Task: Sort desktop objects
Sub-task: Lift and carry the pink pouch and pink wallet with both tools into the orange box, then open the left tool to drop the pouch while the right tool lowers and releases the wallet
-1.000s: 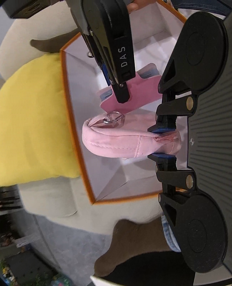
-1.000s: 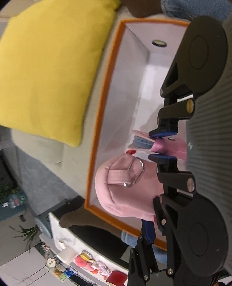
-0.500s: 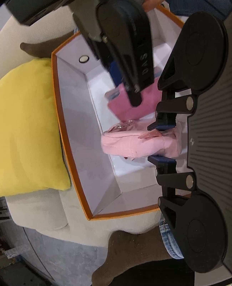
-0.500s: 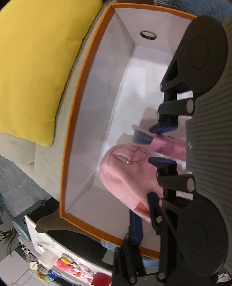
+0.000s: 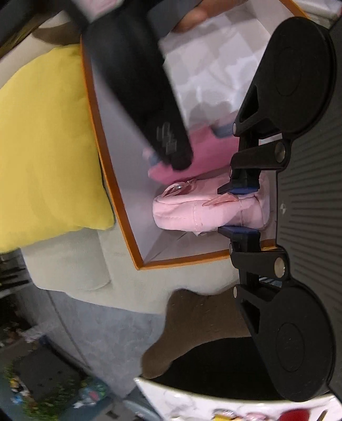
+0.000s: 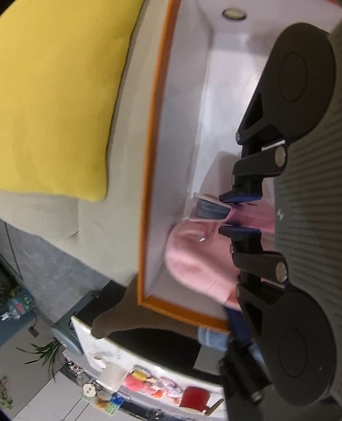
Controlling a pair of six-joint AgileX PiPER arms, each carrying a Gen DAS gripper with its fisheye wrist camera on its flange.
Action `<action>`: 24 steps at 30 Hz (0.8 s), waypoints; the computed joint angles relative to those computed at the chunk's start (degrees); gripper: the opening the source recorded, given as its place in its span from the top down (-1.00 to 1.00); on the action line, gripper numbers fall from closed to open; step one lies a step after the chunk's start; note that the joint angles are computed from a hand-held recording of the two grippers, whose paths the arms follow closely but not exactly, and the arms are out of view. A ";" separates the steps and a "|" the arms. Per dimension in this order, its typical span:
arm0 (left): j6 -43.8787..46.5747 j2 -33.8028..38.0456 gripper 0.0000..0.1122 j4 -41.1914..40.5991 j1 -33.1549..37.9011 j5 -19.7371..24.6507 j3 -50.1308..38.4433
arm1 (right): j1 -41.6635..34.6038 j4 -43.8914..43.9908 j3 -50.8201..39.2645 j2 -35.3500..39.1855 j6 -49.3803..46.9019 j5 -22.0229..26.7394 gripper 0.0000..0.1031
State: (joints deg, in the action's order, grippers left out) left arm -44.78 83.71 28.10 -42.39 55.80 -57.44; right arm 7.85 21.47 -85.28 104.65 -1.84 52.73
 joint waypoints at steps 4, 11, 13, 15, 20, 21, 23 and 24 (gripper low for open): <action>-1.43 -0.24 0.47 2.17 -1.05 -1.44 1.27 | 1.08 -1.01 -1.93 1.61 1.10 0.14 0.62; 3.31 -6.80 0.09 -0.53 0.14 -6.67 5.80 | -1.47 6.56 -2.14 3.17 -1.72 2.35 0.58; 0.34 -9.34 0.03 1.91 -2.72 -5.51 7.34 | -2.00 9.41 -1.80 3.54 -3.54 2.74 0.56; 0.34 -12.76 0.03 2.04 -3.96 -5.27 8.85 | -2.05 11.16 -0.96 3.35 -5.21 2.09 0.51; -1.33 -17.55 -0.03 2.65 -6.70 -1.18 10.34 | -2.32 12.04 -0.12 2.65 -5.46 1.61 0.44; -1.34 -18.13 -0.03 2.71 -6.74 -0.93 10.91 | -2.55 12.43 0.00 2.42 -5.70 1.86 0.39; 2.62 -19.37 -0.03 -1.06 -3.98 -2.19 11.74 | -2.88 12.97 1.21 1.39 -6.64 1.81 0.29; 4.71 -19.93 -0.03 -3.54 -2.14 -2.94 12.27 | -2.90 12.96 1.80 0.69 -7.14 1.87 0.21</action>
